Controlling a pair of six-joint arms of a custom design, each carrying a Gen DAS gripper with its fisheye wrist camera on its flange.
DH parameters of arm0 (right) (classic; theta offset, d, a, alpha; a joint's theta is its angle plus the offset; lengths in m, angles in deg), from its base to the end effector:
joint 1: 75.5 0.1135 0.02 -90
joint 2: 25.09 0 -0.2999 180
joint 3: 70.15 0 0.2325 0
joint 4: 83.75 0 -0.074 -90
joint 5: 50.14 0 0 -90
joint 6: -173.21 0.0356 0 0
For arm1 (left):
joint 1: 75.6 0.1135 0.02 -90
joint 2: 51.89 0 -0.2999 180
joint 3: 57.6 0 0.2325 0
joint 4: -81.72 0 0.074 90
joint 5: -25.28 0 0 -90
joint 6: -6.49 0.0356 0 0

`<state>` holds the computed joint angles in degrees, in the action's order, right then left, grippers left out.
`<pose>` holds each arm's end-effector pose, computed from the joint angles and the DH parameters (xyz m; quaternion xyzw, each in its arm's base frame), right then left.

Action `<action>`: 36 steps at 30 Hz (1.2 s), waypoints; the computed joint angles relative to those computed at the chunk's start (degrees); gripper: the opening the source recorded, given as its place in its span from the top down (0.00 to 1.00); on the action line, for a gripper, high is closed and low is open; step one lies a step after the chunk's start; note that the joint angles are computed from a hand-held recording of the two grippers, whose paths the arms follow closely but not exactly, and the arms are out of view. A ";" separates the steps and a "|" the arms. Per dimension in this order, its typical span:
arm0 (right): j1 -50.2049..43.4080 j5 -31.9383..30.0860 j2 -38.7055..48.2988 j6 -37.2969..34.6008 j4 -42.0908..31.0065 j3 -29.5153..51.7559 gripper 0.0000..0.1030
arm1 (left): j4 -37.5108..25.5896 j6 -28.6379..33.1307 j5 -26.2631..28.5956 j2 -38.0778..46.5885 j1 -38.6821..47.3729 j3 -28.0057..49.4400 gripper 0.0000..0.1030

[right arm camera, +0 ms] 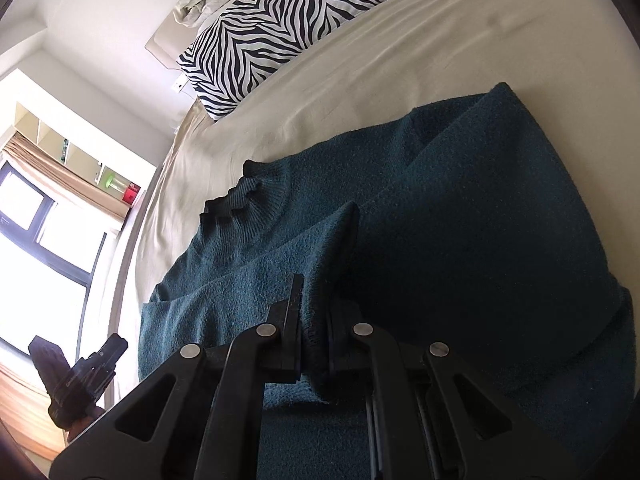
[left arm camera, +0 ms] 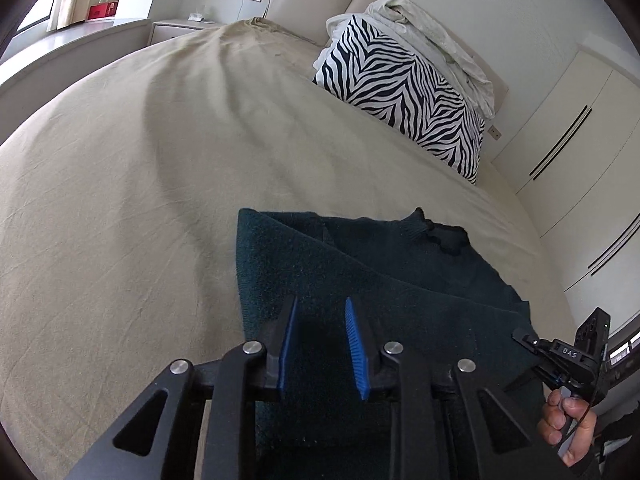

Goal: Fold small clothes

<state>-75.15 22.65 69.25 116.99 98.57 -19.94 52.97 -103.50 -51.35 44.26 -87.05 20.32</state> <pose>0.2900 0.0123 0.1786 0.2011 0.8820 0.2490 0.3458 0.3385 -0.0770 0.2595 -0.0262 0.9246 -0.2029 0.3212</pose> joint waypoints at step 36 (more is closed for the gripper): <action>-3.15 -0.50 -15.00 -10.06 -8.65 -9.80 0.57 | -3.20 7.49 -11.95 -16.13 -5.66 -14.57 0.47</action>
